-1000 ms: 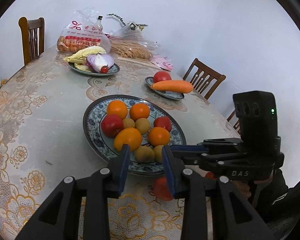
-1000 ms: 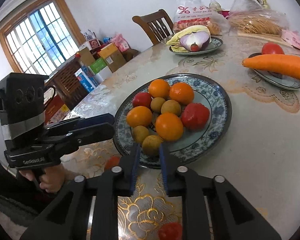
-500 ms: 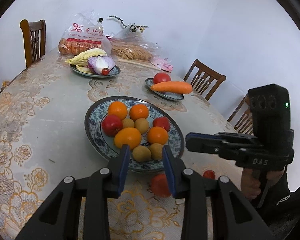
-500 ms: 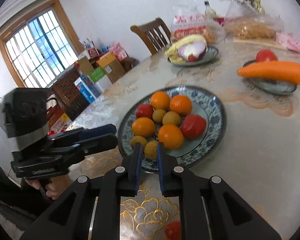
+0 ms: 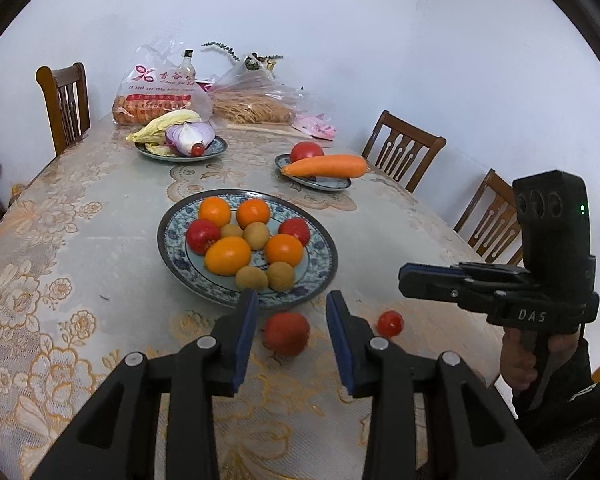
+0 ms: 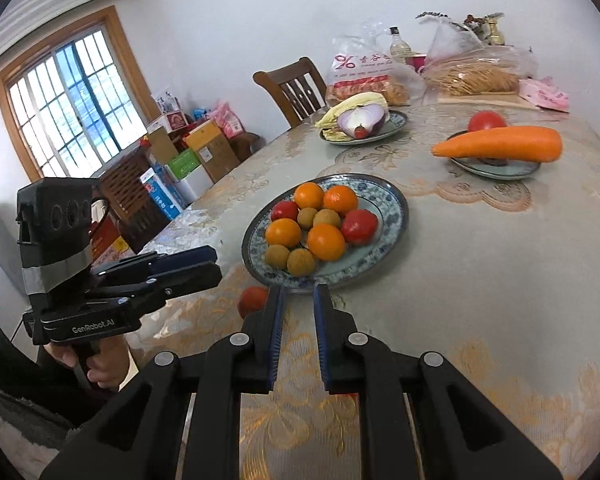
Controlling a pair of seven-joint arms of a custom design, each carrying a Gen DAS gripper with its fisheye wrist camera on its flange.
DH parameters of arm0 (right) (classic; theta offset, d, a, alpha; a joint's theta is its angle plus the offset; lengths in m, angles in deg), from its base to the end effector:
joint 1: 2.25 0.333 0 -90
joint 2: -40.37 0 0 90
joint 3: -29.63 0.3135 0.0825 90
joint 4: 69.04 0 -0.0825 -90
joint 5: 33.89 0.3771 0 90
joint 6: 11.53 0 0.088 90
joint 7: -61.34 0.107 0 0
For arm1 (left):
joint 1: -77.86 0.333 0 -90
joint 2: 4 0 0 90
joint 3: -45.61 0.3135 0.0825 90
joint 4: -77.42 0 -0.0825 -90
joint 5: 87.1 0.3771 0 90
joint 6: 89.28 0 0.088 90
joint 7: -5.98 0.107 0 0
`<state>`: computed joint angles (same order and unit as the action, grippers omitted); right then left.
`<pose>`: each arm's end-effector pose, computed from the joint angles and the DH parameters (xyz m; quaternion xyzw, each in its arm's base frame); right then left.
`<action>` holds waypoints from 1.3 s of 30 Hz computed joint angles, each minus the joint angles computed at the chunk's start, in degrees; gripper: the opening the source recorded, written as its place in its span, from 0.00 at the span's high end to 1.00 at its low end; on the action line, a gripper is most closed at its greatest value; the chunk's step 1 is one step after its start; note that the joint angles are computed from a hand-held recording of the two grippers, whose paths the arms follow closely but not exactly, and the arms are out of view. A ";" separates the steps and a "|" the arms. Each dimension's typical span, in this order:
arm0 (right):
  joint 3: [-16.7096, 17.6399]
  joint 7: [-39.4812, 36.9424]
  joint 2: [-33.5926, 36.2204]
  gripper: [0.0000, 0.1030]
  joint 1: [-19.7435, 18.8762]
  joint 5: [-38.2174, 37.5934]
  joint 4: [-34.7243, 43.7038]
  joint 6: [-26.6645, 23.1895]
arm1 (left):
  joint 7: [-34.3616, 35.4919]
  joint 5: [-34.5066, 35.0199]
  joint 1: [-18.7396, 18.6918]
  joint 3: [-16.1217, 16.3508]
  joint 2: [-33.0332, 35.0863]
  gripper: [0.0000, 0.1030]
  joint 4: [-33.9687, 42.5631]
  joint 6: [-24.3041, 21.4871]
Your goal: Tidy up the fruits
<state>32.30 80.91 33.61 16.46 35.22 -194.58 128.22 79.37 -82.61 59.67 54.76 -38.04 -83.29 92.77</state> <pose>0.4985 0.1978 0.4774 -0.8165 0.3459 0.0115 0.4620 0.3781 -0.0638 0.4891 -0.6487 0.6037 -0.4068 0.2218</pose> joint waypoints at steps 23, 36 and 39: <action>-1.15 -0.43 -3.65 0.84 0.52 -0.40 -6.81 -3.39 | -3.97 -0.17 1.14 -3.84 -0.37 0.61 -2.35 -3.75; -1.43 1.02 -1.74 0.58 -1.54 2.58 -4.58 -0.35 | -10.39 5.67 11.78 -13.30 4.00 0.43 1.81 -3.35; -0.77 4.32 -0.28 0.58 -1.72 -1.09 -3.30 1.71 | -10.13 5.27 10.41 -11.50 6.14 0.43 3.53 -5.28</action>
